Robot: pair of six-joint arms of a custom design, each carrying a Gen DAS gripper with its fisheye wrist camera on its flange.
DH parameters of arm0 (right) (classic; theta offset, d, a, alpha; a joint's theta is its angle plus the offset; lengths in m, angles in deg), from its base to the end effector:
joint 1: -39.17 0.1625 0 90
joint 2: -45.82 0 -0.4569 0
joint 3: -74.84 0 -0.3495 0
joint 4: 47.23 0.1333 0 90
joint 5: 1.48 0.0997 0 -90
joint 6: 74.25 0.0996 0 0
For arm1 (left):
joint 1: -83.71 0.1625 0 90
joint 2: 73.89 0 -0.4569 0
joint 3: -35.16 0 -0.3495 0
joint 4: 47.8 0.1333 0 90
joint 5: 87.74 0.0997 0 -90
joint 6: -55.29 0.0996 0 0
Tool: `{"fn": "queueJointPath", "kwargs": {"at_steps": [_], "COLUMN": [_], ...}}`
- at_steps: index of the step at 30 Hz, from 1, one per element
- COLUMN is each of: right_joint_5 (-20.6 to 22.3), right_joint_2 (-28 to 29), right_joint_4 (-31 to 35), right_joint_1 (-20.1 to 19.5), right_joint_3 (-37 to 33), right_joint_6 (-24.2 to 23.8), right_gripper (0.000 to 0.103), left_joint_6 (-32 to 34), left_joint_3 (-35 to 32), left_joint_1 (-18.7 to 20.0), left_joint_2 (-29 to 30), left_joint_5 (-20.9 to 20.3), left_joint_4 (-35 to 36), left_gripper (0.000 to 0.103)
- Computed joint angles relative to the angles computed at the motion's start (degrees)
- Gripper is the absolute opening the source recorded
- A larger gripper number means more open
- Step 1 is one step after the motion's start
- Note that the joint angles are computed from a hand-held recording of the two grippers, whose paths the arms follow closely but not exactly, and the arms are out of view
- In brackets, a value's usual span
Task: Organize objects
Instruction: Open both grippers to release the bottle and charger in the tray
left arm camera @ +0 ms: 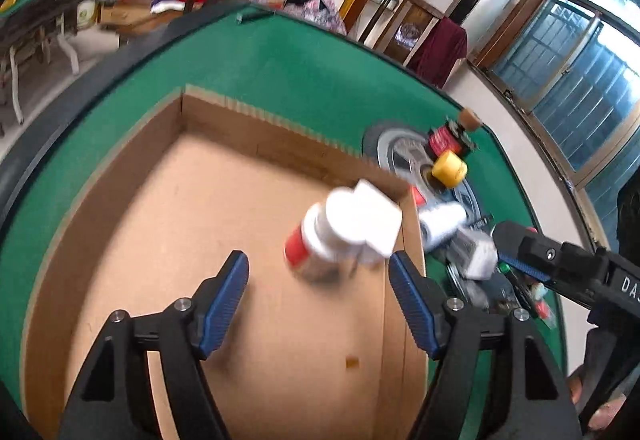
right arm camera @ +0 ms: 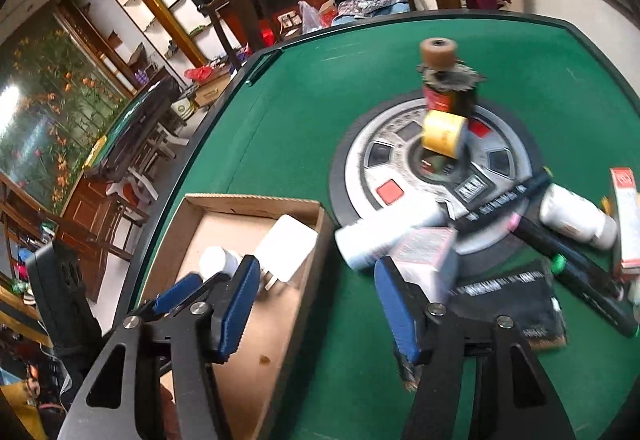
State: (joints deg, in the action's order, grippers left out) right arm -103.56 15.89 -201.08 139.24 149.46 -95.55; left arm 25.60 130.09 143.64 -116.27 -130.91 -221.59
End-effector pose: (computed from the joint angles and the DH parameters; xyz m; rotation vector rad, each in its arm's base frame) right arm 0.2455 -0.7390 0.0854 0.7256 -2.7734 0.4518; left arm -0.1578 -0.6835 0.1865 -0.2895 2.4599 -1.1266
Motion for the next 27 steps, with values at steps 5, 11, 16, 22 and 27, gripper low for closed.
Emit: {"fn": "queueJointPath", "kwargs": {"at_steps": [5, 11, 16, 22, 27], "right_joint_5": [1.4, 2.8, 3.4, 0.1, 4.5], "right_joint_2": [-2.8, -6.3, -9.8, -14.0, -14.3], "right_joint_4": [-0.8, -2.9, -5.9, -25.4, -49.7], "right_joint_1": [-1.6, -3.7, -5.4, -5.5, -7.3], "right_joint_3": [3.5, 8.8, 13.4, 21.3, 26.4], "right_joint_6": [0.8, 1.0, 0.0, -9.4, -19.2], "right_gripper": [0.071, 0.075, 0.078, 0.083, 0.103], "left_joint_6": [-5.0, -9.9, -7.5, -1.0, 5.7], "left_joint_3": [1.5, 3.4, 5.3, 5.2, 0.1], "left_joint_1": [-1.7, -3.5, -5.2, -9.1, -11.0], "left_joint_2": [-0.1, -0.1, 0.1, 1.5, 5.1], "left_joint_5": [2.1, 2.9, 4.7, 9.6, 10.1], "left_joint_4": [4.2, 7.8, 4.4, -1.0, 0.9], "left_gripper": [0.072, 0.072, 0.072, 0.076, 0.082]}}
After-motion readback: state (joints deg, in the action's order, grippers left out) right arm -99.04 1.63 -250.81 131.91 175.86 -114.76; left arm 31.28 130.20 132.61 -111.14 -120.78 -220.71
